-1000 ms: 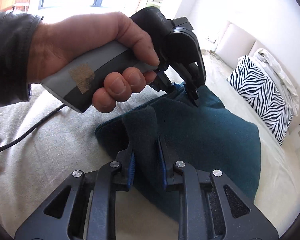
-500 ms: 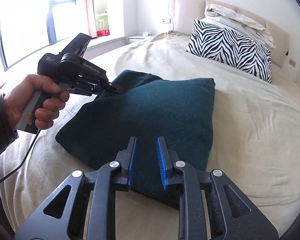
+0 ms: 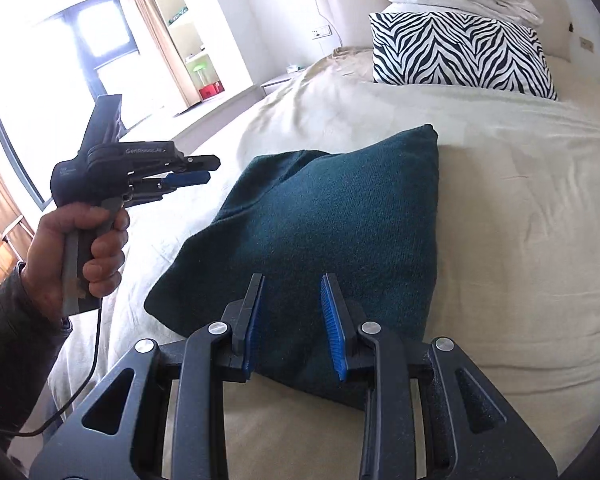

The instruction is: Fold small clothes

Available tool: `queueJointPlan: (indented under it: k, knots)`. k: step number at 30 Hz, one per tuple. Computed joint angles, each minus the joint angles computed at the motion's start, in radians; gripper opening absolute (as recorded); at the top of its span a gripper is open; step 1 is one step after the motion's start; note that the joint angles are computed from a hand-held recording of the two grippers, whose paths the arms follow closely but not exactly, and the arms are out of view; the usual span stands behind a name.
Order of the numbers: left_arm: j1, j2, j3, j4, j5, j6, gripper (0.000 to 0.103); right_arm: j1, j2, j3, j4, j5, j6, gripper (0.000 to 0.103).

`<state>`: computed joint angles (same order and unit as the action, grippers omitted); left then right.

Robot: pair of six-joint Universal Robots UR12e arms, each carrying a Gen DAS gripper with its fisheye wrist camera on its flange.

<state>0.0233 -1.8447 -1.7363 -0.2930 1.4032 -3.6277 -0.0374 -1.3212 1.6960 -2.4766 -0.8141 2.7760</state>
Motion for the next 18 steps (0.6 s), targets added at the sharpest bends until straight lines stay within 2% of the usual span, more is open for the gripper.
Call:
queueJointPlan:
  k: [2,3,6,7,9,10,12,15,18]
  knots:
    - [-0.043,0.005,0.005,-0.033,0.039,0.084,0.031,0.0,0.009,-0.006,0.01,-0.03,0.044,0.027]
    - [-0.067,0.004,0.006,-0.045,0.083,0.109,0.031,0.001,0.012,-0.005,0.014,-0.051,0.069,0.027]
    - [-0.109,-0.01,0.001,-0.092,0.18,0.139,0.031,-0.008,0.018,0.001,0.039,-0.037,0.098,0.027]
    - [-0.108,-0.018,-0.004,-0.1,0.19,0.117,0.029,-0.009,0.013,0.01,0.045,-0.042,0.087,0.027]
    - [-0.094,-0.019,-0.031,-0.065,0.174,0.084,0.013,0.003,0.02,0.001,0.107,-0.067,0.031,0.027]
    - [-0.084,-0.015,-0.043,-0.05,0.157,0.062,0.011,0.009,0.022,0.0,0.127,-0.089,0.016,0.027]
    - [-0.071,-0.007,-0.052,-0.042,0.13,0.04,0.009,0.003,0.02,0.009,0.113,-0.057,0.028,0.027]
    - [-0.089,-0.011,-0.048,-0.046,0.216,0.103,0.009,-0.006,0.015,0.01,0.117,-0.016,0.047,0.027]
    - [-0.092,-0.013,-0.059,-0.023,0.229,0.102,0.009,-0.018,0.006,0.017,0.065,0.014,0.077,0.027]
